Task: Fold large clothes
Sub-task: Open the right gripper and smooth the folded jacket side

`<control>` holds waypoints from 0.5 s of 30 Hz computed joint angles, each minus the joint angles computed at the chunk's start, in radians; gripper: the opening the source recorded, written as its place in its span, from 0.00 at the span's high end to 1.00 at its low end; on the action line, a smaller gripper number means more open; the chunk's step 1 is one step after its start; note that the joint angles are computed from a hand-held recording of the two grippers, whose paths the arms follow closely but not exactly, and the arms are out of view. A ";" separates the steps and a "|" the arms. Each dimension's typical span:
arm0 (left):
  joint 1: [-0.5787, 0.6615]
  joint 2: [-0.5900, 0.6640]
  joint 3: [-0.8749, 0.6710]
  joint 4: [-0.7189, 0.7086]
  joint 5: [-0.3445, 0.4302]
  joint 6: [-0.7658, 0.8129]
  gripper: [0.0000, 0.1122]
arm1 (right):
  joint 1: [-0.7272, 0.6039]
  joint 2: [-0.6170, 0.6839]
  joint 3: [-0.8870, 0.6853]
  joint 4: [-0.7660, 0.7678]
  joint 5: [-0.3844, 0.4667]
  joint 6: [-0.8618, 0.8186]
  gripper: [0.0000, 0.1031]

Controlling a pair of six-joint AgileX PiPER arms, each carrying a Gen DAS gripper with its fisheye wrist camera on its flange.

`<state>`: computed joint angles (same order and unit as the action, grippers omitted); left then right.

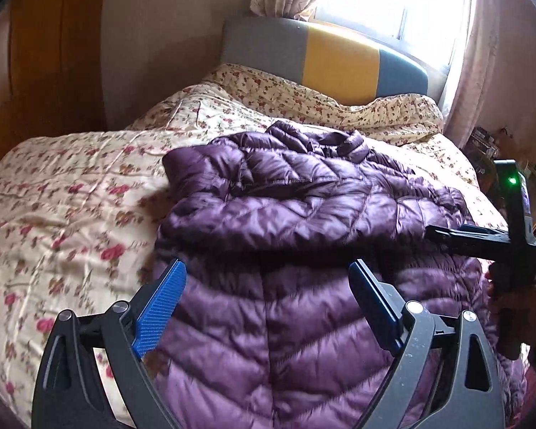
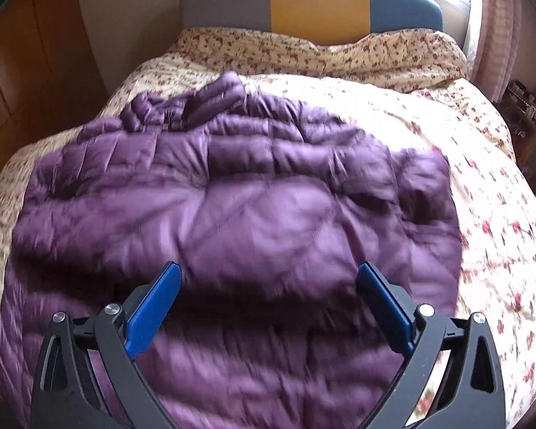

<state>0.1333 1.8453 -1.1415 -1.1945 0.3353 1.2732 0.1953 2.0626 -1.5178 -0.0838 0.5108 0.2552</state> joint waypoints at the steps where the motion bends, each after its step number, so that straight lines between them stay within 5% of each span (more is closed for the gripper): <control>1: 0.009 -0.008 0.017 -0.011 0.008 0.013 0.18 | -0.007 -0.019 0.034 0.028 -0.003 -0.029 0.04; 15: 0.076 -0.065 0.200 -0.190 0.009 0.274 0.18 | -0.154 -0.257 0.477 0.252 -0.058 -0.279 0.04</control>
